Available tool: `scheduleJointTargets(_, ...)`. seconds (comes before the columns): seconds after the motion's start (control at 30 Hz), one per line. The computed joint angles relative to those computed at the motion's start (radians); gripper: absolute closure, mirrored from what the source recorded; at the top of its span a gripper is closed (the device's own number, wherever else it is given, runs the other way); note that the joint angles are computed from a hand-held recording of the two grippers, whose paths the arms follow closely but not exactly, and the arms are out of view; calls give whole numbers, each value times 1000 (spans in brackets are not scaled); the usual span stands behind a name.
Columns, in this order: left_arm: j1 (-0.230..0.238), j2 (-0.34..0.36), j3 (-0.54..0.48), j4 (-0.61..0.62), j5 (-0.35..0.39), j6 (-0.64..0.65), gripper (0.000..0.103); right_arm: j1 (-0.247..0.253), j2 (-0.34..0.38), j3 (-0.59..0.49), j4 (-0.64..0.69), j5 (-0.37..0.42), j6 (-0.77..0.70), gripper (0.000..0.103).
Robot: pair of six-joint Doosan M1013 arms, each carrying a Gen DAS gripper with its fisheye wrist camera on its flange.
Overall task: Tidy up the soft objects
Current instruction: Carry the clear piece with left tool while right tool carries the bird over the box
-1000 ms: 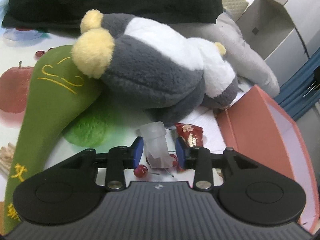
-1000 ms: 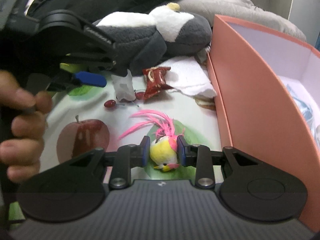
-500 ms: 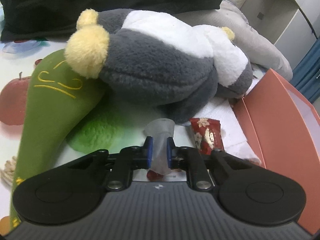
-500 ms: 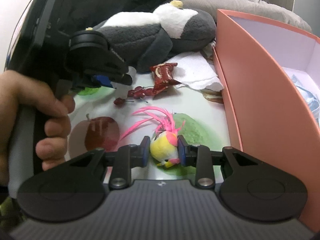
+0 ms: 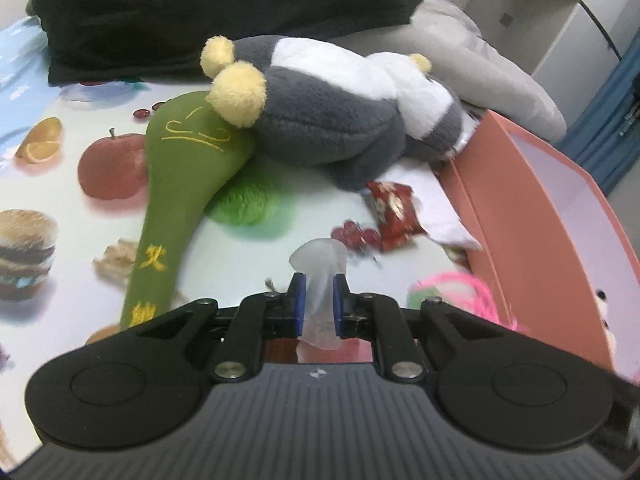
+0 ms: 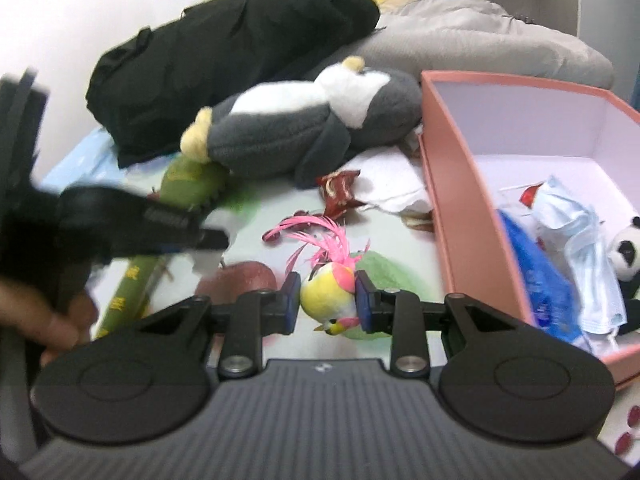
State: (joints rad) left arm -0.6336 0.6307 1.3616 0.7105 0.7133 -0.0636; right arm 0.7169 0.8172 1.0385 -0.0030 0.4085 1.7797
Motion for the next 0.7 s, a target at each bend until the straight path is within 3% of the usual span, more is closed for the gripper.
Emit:
scheduleJointTargets(0.2, -43, -32, 19, 1, 34, 4, 87, -10, -51, 69, 124, -16, -64, 71)
scheduleJointTargets(0.7, -94, -58, -77, 60, 91, 80, 86, -44, -148, 135, 173, -67, -117, 71)
